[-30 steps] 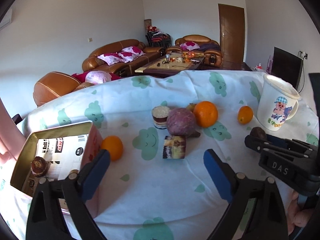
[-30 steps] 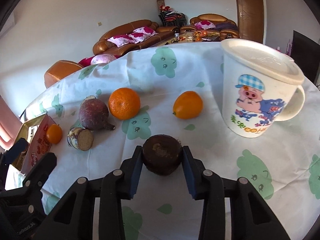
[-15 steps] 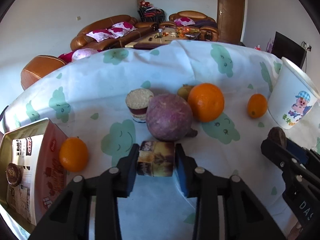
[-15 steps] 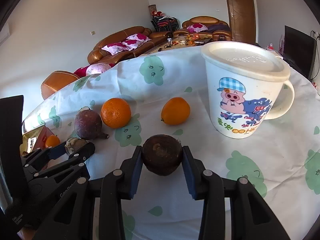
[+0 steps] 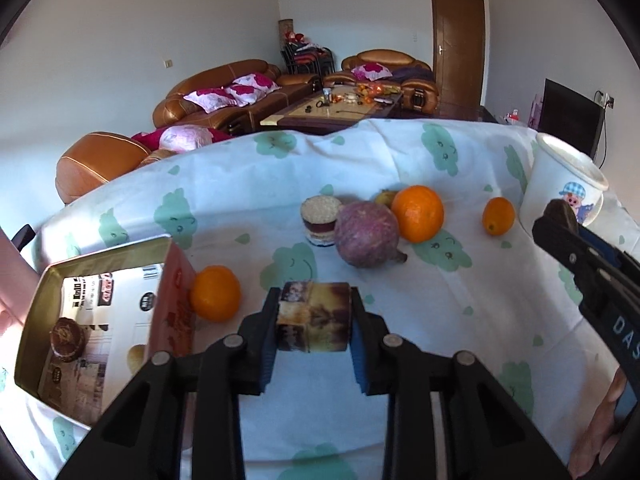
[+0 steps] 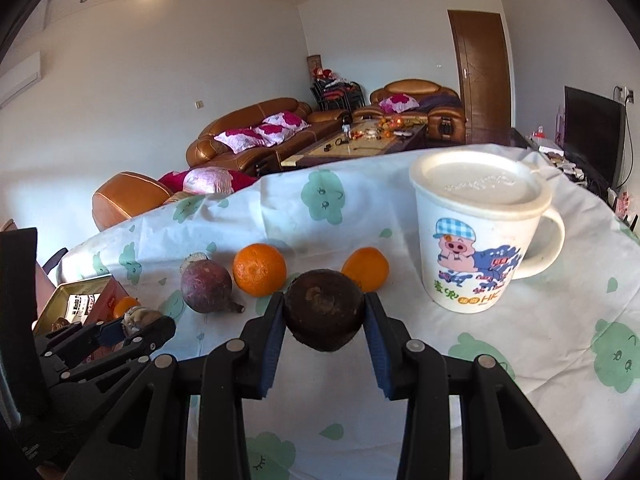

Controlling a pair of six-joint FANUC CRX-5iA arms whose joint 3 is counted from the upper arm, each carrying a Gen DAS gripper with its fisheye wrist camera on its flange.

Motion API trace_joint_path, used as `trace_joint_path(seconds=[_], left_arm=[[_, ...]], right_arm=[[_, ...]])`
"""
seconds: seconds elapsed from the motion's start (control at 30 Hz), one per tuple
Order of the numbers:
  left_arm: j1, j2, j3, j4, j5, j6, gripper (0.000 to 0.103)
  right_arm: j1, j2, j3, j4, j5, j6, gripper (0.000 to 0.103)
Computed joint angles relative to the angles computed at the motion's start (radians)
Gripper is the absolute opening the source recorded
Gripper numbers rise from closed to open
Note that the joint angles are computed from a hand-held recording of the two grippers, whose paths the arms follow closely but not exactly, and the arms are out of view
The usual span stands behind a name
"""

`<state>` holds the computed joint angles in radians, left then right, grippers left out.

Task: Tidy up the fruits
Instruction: 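Carry both held items over the tin box and release them inside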

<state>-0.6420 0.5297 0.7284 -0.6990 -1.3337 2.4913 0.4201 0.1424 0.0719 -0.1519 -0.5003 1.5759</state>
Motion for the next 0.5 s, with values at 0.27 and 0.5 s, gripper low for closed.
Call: trace_joint_path(seconds=[0.27, 0.5], left_arm=[[-0.044, -0.172, -0.192, -0.097, 0.022, 0.054, 0.032], [-0.021, -0.281, -0.316, -0.135, 0.029, 0.091, 0.032]], right_arm=[[0.073, -0.087, -0.156, 0.211, 0.115, -0.196, 0.041], [0.185, -0.154, -0.235, 0.311, 0.161, -0.290, 0.041]])
